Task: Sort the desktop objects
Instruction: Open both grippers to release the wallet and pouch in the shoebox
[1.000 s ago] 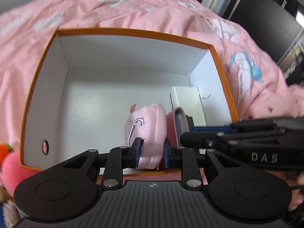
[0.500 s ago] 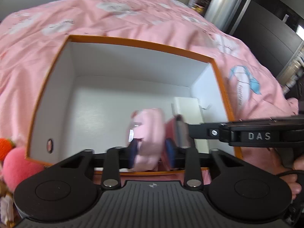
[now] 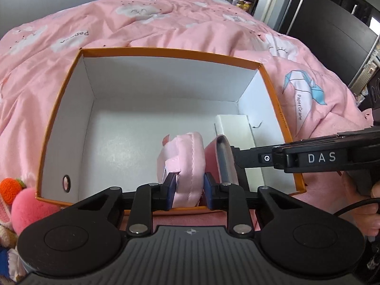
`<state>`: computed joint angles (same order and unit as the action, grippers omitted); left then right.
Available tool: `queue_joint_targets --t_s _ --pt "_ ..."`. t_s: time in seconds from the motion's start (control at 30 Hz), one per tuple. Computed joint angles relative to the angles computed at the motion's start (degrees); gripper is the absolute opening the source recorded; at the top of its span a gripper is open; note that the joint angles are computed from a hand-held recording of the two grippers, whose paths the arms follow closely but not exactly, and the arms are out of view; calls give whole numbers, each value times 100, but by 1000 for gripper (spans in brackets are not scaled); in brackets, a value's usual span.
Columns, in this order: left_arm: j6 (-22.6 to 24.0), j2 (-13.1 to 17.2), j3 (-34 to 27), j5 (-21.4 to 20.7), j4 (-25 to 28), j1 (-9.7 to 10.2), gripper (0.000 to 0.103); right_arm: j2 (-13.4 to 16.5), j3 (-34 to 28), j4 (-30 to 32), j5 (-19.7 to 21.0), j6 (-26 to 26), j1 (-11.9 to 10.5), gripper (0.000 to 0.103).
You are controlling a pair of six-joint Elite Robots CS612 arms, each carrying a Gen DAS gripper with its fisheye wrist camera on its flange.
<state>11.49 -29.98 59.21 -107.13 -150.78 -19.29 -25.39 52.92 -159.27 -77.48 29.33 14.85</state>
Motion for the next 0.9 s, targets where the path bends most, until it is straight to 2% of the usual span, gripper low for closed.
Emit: queue_joint_targets --t_s 0.03,0.13,0.27,0.37,0.4,0.43,0.57,0.73,0.8,0.87,0.9 --pt "85 -12 11 17 39 -6 29 7 -10 -39 52 -43 -1 26" --pt "205 -33 69 95 -11 -37 30 -24 -8 130 -200 -423 39 26" --pt "188 -7 74 188 -46 -59 34 -63 117 2 -283 -419 38 26" --pt "200 -28 140 259 -129 -66 44 -75 171 -60 -217 -453 46 26" --pt "196 -41 182 282 -214 -68 52 -75 180 -85 -196 -458 47 27" --pt "177 -57 235 322 -339 -72 53 -70 178 -113 -185 -469 51 27" --pt "110 -125 405 432 -703 -74 53 -46 142 -189 -199 -568 76 31" --pt "10 -272 702 426 -1234 -42 53 -77 190 -324 -313 -690 106 32" --pt "-48 -353 867 436 -1519 -29 53 -100 242 -471 -324 -764 116 35" --pt "-175 -440 1045 468 -1810 -19 53 -125 310 -696 -313 -936 134 43" --pt "-229 -482 1127 465 -1914 -11 53 -138 337 -797 -288 -1052 144 43"
